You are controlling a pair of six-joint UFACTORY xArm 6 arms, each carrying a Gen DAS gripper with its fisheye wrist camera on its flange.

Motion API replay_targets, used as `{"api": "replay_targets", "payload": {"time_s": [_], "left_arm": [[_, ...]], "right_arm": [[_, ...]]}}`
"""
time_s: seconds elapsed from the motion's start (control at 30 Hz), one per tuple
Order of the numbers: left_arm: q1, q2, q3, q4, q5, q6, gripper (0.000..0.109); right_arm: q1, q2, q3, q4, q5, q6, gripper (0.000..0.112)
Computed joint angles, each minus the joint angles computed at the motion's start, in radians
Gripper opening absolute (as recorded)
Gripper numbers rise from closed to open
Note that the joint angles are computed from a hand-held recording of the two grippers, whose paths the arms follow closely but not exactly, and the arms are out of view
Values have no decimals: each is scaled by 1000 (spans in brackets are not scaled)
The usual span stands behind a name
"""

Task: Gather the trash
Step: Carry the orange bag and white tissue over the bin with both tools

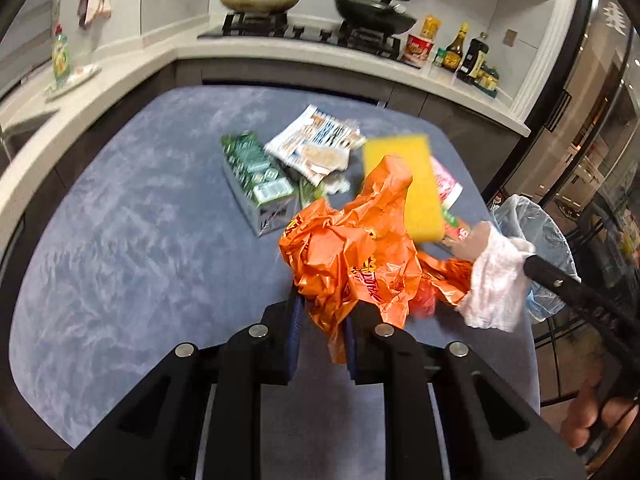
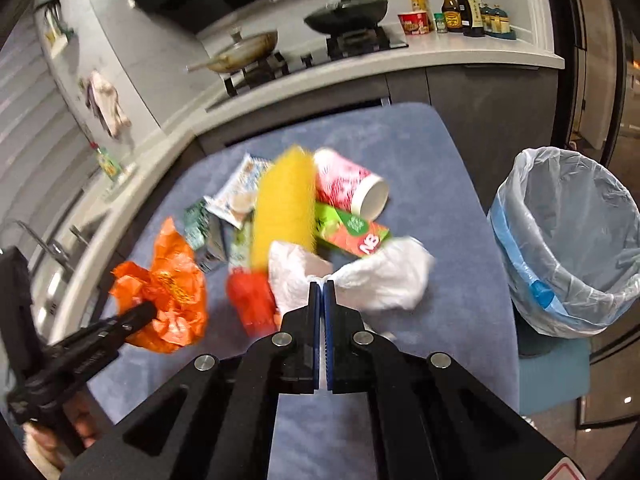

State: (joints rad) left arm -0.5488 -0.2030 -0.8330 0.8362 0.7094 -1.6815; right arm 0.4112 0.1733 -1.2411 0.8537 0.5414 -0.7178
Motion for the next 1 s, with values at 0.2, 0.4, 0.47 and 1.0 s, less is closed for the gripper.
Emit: {"api": "replay_targets", "payload": {"time_s": [0.2, 0.4, 0.47, 1.0], "left_arm": [[-13, 28, -47, 5, 7, 10, 17], [-29, 35, -54, -9, 24, 15, 17], [-30, 31, -50, -14, 26, 16, 17], [-40, 208, -310, 10, -17, 180, 17]], "right_arm": [[-45, -13, -37, 46, 95, -25, 3], [-66, -45, 5, 47, 129, -11, 3], [-74, -72, 32, 59, 120, -22, 3], [-169, -43, -37, -19, -55, 32, 3]]}}
